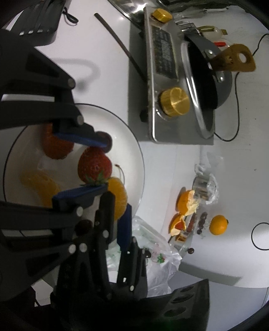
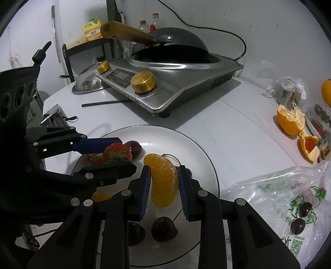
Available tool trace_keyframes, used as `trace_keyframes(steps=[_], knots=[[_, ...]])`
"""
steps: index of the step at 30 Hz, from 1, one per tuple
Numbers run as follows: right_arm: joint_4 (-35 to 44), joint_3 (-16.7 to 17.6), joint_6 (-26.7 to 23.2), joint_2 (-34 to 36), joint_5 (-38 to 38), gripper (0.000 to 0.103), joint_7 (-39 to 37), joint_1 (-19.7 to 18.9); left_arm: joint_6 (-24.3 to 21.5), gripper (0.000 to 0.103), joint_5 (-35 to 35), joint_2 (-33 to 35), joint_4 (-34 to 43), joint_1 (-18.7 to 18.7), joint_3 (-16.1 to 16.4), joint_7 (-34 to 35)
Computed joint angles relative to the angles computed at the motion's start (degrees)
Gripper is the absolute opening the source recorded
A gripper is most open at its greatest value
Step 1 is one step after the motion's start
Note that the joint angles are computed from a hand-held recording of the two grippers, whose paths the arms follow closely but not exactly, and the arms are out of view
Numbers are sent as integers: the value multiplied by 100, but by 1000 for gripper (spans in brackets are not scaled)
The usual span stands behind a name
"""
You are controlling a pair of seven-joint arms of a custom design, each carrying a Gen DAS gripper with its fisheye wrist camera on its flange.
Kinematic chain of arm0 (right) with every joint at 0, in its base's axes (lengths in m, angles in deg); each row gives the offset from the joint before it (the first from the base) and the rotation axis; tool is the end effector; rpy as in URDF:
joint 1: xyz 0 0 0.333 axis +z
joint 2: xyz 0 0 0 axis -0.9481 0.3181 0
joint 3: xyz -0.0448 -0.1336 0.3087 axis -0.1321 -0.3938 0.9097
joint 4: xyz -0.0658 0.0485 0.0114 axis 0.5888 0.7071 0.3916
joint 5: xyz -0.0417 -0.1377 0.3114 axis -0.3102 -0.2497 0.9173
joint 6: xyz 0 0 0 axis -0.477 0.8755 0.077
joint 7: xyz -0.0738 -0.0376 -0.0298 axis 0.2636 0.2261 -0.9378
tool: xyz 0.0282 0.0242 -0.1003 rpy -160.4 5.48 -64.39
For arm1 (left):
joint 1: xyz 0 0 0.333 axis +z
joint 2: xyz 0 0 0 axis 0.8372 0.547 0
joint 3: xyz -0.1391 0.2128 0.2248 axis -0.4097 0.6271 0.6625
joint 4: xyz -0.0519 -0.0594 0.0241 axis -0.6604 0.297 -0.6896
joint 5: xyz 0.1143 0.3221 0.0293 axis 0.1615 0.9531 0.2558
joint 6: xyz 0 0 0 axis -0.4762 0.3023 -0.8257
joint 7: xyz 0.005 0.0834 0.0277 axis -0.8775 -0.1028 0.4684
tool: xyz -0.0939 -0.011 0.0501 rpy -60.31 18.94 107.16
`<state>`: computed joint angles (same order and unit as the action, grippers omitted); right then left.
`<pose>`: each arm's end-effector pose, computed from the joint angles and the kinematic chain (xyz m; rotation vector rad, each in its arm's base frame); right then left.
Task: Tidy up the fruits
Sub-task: 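Open both grippers to release the strawberry and mandarin segment onto the plate, then move both grippers back toward the plastic bag of fruit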
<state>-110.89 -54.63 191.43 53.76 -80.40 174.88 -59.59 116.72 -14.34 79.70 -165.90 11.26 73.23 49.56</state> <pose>0.5254 0.2826 0.3185 -2.1782 1.0710 -0.4102 0.4969 -0.3477 0.3196 -1.5953 2.0285 -1.0193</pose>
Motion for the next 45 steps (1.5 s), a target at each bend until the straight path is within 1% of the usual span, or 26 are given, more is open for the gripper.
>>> trace_keyframes(steps=[6, 8, 10, 12, 14, 16, 18, 19, 21, 25, 35, 36, 38, 39, 45], knots=[[9, -41, -15, 45, 39, 28, 8, 51, -208, 39, 38, 39, 43, -50, 89, -84], [3, -87, -14, 36, 73, 28, 22, 92, -245, 39, 73, 47, 40, -123, 176, -146], [3, -52, -34, 31, 80, 28, 44, 57, -269, 39, 148, 19, 15, -111, 177, -206], [2, -57, -46, 25, 80, 28, 41, 63, -270, 42, 156, -5, -17, -196, 267, -254], [-20, -68, -40, 8, 90, 28, 41, 80, -224, 45, 180, -43, -72, -214, 284, -283], [-34, -74, -59, -8, 98, 29, 46, 95, -178, 50, 149, -82, -126, -249, 303, -295], [-74, -202, -34, -52, 164, 29, 43, 234, -133, 50, 103, -123, -177, -268, 300, -289], [-100, -204, -25, -75, 170, 29, 44, 237, -112, 50, 59, -144, -203, -308, 327, -268], [-165, -278, 14, -133, 211, 33, 47, 313, -78, 50, -46, -189, -250, -384, 369, -213], [-322, -404, 133, -267, 271, 35, 55, 427, -5, 50, -332, -267, -323, -593, 487, -41], [-853, -657, 495, -709, 393, 35, 115, 657, 216, 52, -1294, -481, -448, -952, 505, 730], [-902, -674, 529, -745, 397, 35, 120, 667, 242, 53, -1399, -505, -454, -980, 489, 819], [-1024, -717, 608, -835, 420, 35, 130, 699, 294, 62, -1583, -543, -446, -989, 415, 970], [-1100, -737, 660, -887, 431, 35, 136, 710, 342, 65, -1696, -564, -441, -1014, 390, 1051], [-1521, -791, 940, -1184, 398, 36, 213, 649, 383, 65, -2555, -619, -282, -1357, 443, 1807]])
